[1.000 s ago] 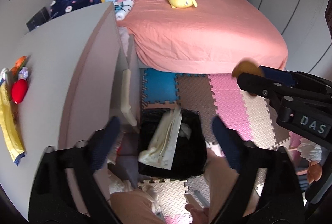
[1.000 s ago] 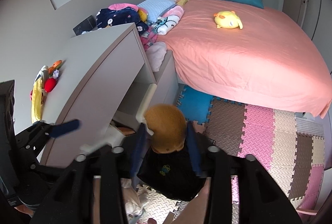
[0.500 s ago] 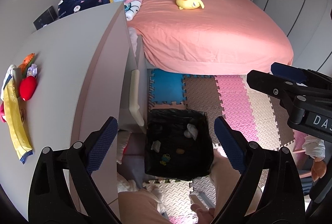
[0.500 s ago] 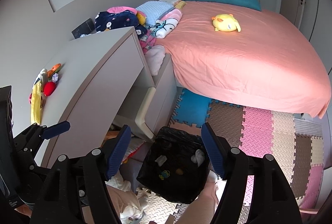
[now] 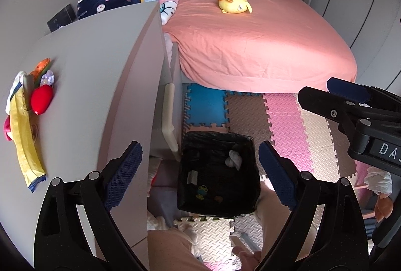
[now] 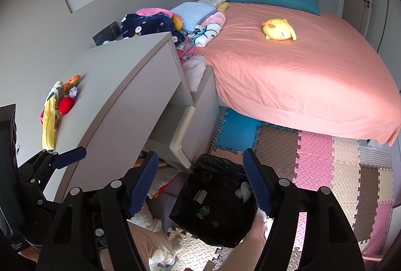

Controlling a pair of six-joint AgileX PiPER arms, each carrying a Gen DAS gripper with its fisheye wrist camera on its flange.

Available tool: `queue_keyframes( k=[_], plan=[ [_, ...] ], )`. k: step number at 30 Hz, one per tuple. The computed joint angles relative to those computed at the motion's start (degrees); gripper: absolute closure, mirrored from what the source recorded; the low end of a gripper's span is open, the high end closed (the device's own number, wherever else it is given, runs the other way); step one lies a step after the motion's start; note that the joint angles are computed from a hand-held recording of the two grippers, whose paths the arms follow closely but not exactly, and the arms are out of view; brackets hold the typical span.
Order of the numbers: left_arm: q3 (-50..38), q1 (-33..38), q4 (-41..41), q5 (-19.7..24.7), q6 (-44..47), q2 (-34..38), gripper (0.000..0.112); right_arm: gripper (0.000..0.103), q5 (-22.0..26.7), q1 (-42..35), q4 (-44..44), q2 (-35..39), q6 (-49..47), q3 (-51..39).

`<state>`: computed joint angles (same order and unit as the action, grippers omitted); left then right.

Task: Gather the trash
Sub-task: 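Return both open tools to the yellow snack wrapper on the table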

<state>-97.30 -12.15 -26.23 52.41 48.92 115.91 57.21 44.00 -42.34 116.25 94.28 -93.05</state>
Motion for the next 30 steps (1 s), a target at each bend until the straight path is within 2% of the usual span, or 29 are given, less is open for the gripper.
queue_keyframes(
  k=[8, 14, 26, 29, 30],
  plan=[
    [-3.8, 3.1, 0.2, 1.3, -1.4, 1.3, 0.021, 0.032, 0.0, -0.5, 1.7, 4.1, -5.0, -7.4],
    [-7.9, 6.0, 1.2, 2.9, -2.6, 3.0, 0.021, 0.032, 1.0, -1.2, 4.1, 8.8, -11.1, -16.3],
    [-16.0, 11.5, 1.6, 5.3, -5.7, 7.2, 0.021, 0.032, 4.9, -2.0, 9.5, 20.4, -22.2, -38.4],
    [-18.9, 12.7, 2.6, 6.2, -7.4, 8.8, 0.021, 0.032, 7.5, -2.1, 11.1, 24.7, -25.8, -46.7],
    [-20.0, 13.1, 3.0, 6.5, -8.1, 9.4, 0.021, 0.032, 9.5, -2.2, 12.3, 27.4, -28.1, -51.9]
  ],
)
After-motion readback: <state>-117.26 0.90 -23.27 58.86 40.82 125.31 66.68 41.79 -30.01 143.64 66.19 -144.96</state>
